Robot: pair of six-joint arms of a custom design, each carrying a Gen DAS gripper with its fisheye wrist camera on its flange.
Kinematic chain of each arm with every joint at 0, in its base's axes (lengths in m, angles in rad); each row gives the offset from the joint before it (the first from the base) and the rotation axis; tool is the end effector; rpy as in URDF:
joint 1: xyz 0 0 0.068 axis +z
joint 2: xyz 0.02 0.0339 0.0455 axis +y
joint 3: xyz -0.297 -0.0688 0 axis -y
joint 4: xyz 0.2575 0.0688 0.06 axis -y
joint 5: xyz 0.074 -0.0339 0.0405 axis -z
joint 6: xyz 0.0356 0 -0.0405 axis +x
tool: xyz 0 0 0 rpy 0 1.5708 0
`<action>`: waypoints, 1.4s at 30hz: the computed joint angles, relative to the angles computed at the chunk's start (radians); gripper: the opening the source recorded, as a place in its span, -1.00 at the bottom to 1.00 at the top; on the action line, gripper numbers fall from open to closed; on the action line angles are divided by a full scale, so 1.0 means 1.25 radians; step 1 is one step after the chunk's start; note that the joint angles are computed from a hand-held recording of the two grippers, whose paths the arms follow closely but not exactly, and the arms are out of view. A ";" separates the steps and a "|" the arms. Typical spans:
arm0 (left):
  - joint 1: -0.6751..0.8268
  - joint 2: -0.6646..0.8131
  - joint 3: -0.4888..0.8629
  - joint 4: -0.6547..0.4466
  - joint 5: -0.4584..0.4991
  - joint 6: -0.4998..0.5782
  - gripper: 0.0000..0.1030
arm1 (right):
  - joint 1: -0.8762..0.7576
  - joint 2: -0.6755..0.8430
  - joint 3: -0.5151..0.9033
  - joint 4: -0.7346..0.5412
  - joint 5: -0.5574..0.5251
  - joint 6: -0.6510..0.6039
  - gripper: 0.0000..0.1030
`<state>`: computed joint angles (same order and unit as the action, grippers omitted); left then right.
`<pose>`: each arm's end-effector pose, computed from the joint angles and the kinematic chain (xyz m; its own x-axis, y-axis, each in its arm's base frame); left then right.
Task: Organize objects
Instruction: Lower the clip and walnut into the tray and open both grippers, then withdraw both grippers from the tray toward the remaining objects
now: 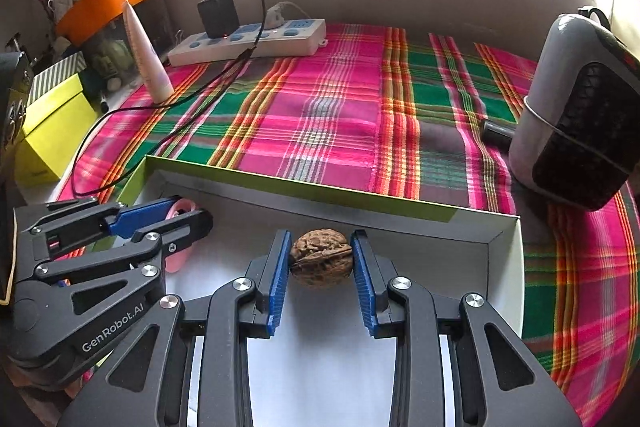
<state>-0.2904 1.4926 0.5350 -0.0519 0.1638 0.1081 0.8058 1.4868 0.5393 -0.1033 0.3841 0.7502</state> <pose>0.2399 -0.0778 0.1412 -0.7669 0.3403 -0.5441 0.4510 0.8889 -0.0798 0.1809 0.1691 0.1425 -0.8077 0.0714 -0.5852 0.0148 0.9948 0.1009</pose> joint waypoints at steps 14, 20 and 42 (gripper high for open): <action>-0.007 -0.003 -0.001 0.008 -0.012 -0.001 -0.40 | 0.004 0.003 0.008 -0.017 0.001 0.019 -0.38; -0.007 -0.021 -0.009 -0.002 -0.018 -0.014 -0.29 | 0.019 -0.016 0.004 -0.036 0.019 0.049 -0.21; -0.002 -0.298 -0.121 -0.111 -0.037 -0.034 -0.07 | 0.198 -0.134 0.002 -0.206 0.146 0.237 -0.14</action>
<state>-0.2924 1.1198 0.3833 -0.1913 0.1174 0.0652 1.0534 1.3194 0.5422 -0.3608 0.5663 1.0464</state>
